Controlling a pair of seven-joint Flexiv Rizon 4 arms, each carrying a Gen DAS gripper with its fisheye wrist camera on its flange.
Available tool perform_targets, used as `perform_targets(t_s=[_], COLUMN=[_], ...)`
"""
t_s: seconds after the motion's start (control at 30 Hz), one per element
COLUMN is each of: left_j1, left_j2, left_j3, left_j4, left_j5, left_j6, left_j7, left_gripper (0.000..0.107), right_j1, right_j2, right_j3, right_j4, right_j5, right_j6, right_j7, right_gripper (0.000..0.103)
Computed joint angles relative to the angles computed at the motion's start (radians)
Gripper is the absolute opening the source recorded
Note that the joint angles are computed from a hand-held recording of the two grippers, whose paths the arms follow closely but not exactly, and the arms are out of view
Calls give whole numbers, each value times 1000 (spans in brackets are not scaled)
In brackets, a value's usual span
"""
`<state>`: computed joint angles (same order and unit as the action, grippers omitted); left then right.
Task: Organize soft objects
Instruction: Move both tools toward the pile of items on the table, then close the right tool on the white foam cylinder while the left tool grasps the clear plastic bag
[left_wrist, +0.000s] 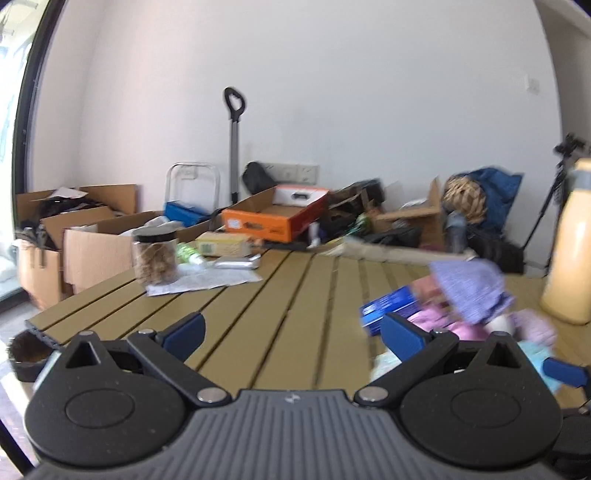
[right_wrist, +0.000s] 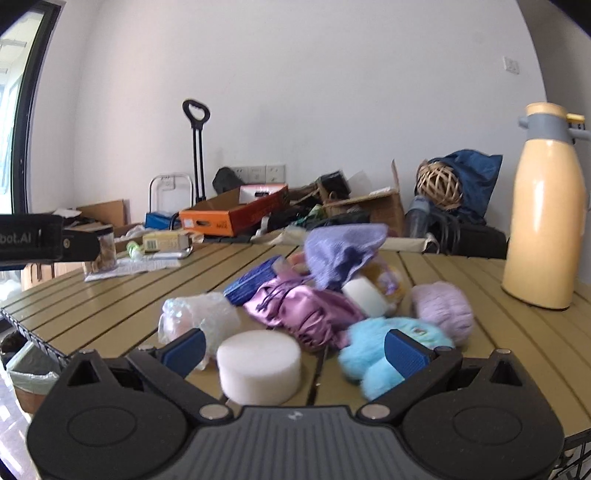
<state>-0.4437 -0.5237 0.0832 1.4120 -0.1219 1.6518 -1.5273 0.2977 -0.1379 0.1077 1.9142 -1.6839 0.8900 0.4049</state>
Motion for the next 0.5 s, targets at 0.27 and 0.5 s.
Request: perform_targets(t_s=[0.27, 0.5], left_j1=[12, 57], left_j2=[-4, 1], left_j3=[25, -36], left_j4=[6, 17], left_j5=[10, 16], left_j6=[-55, -51], left_j7=[-47, -44], left_gripper=[103, 103], right_j1=[10, 55], right_j2=[-88, -129], right_j3=[-27, -49], right_j4=[-70, -106], right_j5=[111, 171], right_j6=[95, 33], right_j7=[-33, -93], right_gripper=[93, 72])
